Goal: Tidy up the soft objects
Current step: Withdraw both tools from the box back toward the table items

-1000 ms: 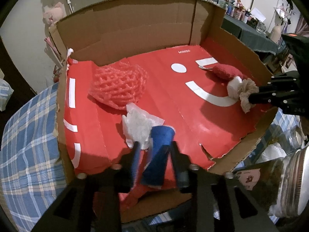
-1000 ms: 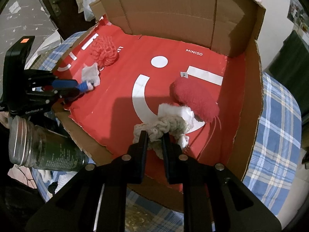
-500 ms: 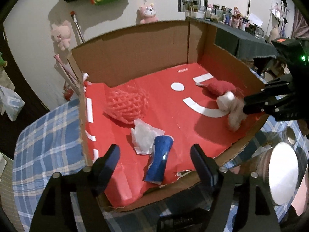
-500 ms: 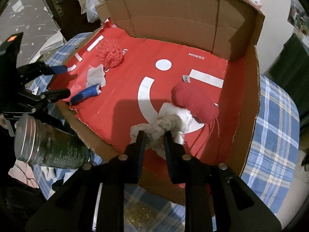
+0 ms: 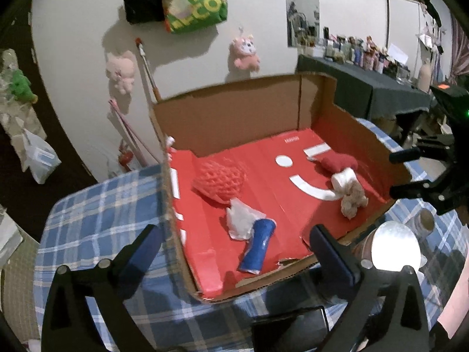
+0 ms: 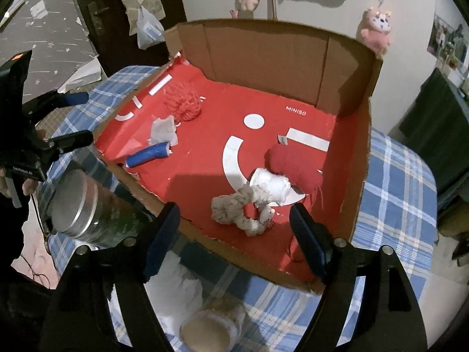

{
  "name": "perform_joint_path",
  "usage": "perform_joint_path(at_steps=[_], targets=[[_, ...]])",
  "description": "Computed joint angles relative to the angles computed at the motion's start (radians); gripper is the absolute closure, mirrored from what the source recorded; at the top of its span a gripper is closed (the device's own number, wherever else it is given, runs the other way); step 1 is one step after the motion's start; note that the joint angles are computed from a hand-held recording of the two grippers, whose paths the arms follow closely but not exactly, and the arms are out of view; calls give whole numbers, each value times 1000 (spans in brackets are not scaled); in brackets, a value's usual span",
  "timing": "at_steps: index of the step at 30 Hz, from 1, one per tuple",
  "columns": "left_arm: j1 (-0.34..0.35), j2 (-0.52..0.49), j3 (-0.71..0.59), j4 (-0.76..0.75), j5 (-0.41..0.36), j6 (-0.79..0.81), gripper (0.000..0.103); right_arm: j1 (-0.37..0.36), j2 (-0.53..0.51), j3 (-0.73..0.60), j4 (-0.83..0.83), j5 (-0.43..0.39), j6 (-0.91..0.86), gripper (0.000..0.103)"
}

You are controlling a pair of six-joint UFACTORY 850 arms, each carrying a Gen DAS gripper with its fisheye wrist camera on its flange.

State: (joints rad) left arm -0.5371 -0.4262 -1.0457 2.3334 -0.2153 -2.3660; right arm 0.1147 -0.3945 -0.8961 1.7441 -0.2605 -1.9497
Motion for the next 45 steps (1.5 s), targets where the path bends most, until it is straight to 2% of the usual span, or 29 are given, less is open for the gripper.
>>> perform_joint_path(at_steps=[6,11,17,23,27,35,45], targets=[[-24,35,50,-63,-124,31,0,0,65,69,251,-4,-224,26],[-28,27,63,-184,-218,102,0,-16,116,128,495,-2,-425,26],[3,7,69,-280,-270,91,0,-47,176,204,813,3,-682,25],[6,21,115,-355,-316,134,0,-93,231,283,962,-3,-788,25],[15,51,169,-352,-305,109,0,-113,265,339,1001,-11,-810,25],[33,119,293,-264,-231,-32,0,-111,312,463,1132,-38,-914,25],[-48,167,391,-141,-251,-185,0,-71,334,567,1058,-114,-794,25]])
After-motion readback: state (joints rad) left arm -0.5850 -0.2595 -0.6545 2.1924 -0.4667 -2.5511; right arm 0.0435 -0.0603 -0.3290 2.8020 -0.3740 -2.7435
